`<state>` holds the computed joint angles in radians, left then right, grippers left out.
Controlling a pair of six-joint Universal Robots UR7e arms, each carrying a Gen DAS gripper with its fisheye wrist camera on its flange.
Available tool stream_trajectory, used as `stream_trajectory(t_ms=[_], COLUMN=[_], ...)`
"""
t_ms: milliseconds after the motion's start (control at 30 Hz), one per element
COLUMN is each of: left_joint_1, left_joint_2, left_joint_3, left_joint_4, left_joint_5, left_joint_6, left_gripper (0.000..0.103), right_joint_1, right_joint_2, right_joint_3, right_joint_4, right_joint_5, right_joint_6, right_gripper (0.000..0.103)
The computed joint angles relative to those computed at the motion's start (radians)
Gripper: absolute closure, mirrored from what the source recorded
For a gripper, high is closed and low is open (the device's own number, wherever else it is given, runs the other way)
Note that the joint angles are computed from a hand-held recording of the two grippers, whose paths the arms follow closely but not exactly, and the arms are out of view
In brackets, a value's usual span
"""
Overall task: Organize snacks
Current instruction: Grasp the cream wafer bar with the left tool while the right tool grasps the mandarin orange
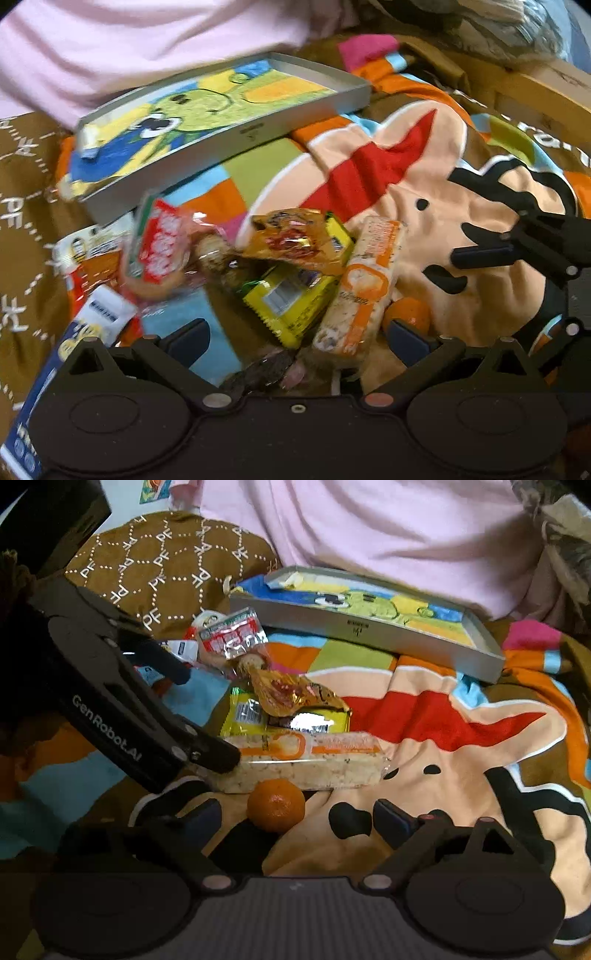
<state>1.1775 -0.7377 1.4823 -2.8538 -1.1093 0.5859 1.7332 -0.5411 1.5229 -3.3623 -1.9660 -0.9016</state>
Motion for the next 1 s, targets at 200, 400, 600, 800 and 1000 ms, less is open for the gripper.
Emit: stream_trajectory(t_ms=[200,400,600,800,1000], left_joint_1=[0.003,0.013,0.026,0.030,0.020], left_joint_2=[0.023,0.032,0.056,0.097,0.122], left_joint_3=[-0.060,-0.105,-0.191,-0.289,-0.332], left_joint_4=[0.112,0.186,0.316,0.428,0.480], left_joint_5=[-0.043,-0.099,-0.153,-0.171,-0.156], left_joint_6=[0.016,-0.016,-0.074,-0.125,-0.152], left_gripper=[0.018,0.034,0.049,0.054,0.059], right_joint_1=[-0.001,-0.001,-0.004,-0.008,-0.018], right_joint_2=[0.011,0.014,0.018,0.024,0.022], right_joint_3=[-0.018,-0.023,-0.039,-0.057,-0.067], right_joint_4=[0.031,0.052,0.080,0.098,0.107], right_joint_5=[-0.007,-0.004,-0.003,-0.011,-0.004], right_joint_6=[0.004,0.009,0.034,0.074,0.126], right_gripper=[0.025,0.037,0.047,0.055,0.064])
